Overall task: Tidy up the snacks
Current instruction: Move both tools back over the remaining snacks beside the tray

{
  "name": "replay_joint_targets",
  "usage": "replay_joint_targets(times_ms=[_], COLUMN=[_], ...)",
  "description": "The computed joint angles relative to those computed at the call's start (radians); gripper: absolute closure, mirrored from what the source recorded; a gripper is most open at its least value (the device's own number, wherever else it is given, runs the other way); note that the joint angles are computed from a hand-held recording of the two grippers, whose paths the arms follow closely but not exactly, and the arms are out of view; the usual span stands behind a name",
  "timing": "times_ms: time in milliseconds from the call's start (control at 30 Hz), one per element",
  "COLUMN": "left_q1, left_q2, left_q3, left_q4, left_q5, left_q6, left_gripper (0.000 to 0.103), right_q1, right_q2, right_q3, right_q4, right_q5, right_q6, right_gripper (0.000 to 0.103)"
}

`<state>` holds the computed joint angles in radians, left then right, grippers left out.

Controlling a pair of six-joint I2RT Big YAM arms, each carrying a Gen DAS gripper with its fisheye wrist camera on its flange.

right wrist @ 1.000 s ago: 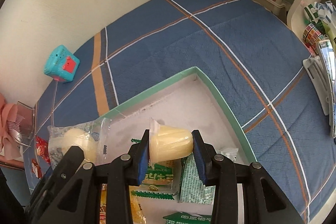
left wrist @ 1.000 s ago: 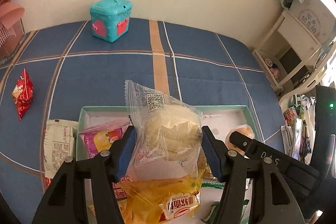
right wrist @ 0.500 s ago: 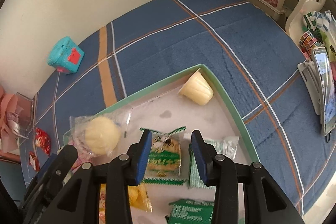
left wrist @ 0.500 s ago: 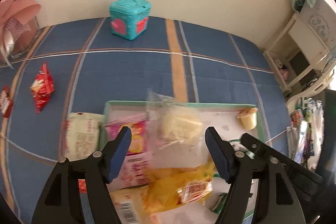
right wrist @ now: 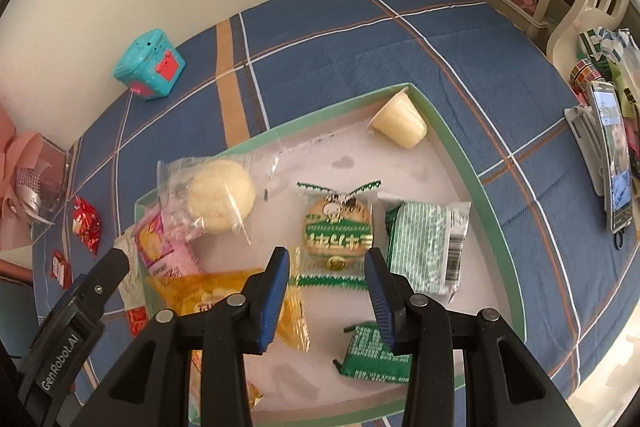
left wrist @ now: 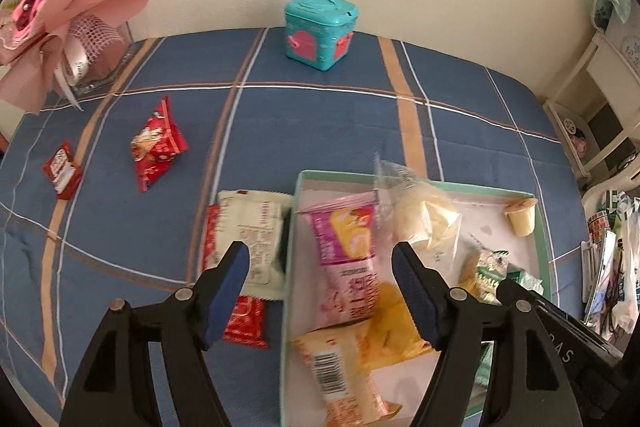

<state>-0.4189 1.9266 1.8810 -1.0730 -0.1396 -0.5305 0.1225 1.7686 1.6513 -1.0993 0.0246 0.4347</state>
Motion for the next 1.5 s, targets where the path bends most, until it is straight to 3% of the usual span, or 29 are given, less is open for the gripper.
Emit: replay_joint_targets(times_ms=[700,767,867,1067,1133,1167,1500], left_q1=[0.008,0.012,0.014,0.025,0.030,0.034,0.054], left_q2=[-0.123,-0.124,-0.124,-0.129,-0.130,-0.133,-0.148], left_q3=[-0.161,-0.163,-0.163,-0.175,-0.176,-0.181,-0.195], left_q4=[0.031,0.031,0.032,0.044,0.045,0.048,0.055], left_q5=[-0.032,-0.037,-0.048,-0.078,-0.081,-0.083,-0.124], left_q6=[-0.006,-0.005,-0.009,-0.007,-0.013,-0.016,-0.044], left_gripper=[0.028,0.028,0.009,0.003,0.003,0.003,0.003], right_q1=[0.051,0.053,0.055,0.063,0.067,0.069,0.089], right_q2=[-0.088,-0.084,-0.079,-0.074,-0.074,-0.075,-0.090], right_q3=[-0.089,-0.084,-0.078,-0.075,-0.076,-0.077,-0.086], right_q4=[0.023,0.019,0.019,0.028,0.034,0.038,0.106], right_q5=[0.024,0.023,0.027,0.042,0.049,0.054,0.066], right_q6=[-0.008,-0.013,-0.015,-0.020,-0.025,-0.027,-0.076], right_gripper=[0.060,0.057,0.038,0.019,0.004,0.001,0.000])
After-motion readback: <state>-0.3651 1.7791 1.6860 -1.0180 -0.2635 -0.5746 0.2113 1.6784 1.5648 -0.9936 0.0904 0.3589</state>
